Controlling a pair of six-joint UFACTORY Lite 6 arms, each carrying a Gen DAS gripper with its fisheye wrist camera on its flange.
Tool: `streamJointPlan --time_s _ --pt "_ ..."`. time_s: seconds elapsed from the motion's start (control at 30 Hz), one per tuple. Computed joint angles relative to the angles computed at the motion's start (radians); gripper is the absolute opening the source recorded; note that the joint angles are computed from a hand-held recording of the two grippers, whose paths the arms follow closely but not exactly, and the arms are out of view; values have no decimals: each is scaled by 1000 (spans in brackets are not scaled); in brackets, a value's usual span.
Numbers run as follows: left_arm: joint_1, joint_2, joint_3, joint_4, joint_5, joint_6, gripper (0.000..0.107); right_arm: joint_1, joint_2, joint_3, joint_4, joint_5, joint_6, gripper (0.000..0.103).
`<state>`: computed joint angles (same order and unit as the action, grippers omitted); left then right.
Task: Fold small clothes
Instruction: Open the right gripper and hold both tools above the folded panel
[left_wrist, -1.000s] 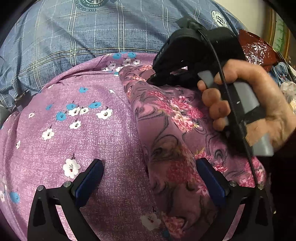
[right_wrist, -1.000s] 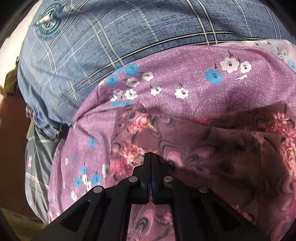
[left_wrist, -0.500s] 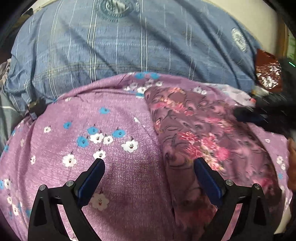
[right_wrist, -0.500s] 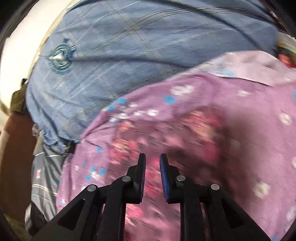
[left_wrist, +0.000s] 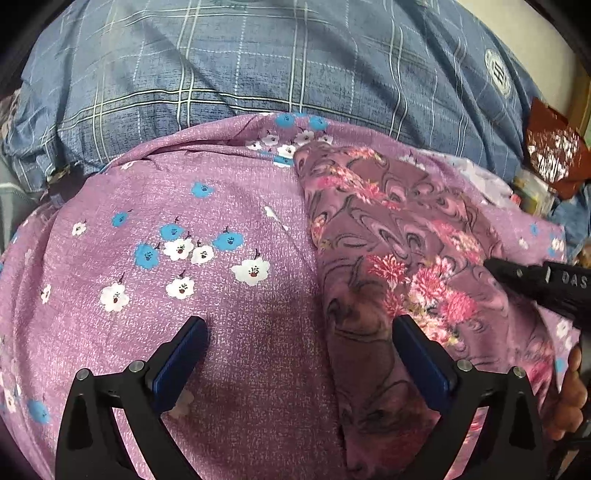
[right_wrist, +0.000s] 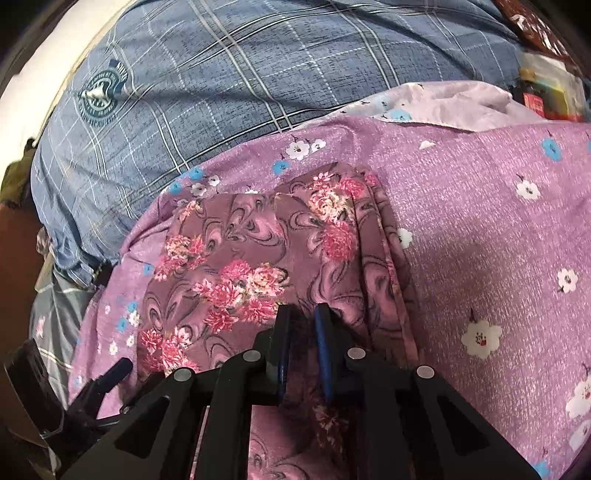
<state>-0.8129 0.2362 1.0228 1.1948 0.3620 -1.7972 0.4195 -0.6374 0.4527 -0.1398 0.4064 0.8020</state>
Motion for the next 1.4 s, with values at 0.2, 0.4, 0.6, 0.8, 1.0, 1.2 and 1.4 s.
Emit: streamJointPlan --time_s 0.2,0.4,0.6,0.8,1.0,1.2,1.4 --pt "-80 -163 -111 115 104 -116 98 283 -201 46 -282 279 344 23" --pt "-222 -131 -103 -17 266 43 98 681 -254 1 -435 563 702 22" --pt "-219 -29 -38 -95 234 143 103 597 -162 -74 -436 435 674 21" --pt "-213 -112 -75 54 253 21 95 519 -188 -22 -340 421 540 26" --pt "-186 -43 -35 68 280 19 97 180 -56 127 -202 238 212 28" --pt "-77 -11 -14 -23 126 96 103 42 286 212 -233 41 188 21" --pt "-60 -51 -23 -5 123 82 100 68 257 200 -309 54 264 25"
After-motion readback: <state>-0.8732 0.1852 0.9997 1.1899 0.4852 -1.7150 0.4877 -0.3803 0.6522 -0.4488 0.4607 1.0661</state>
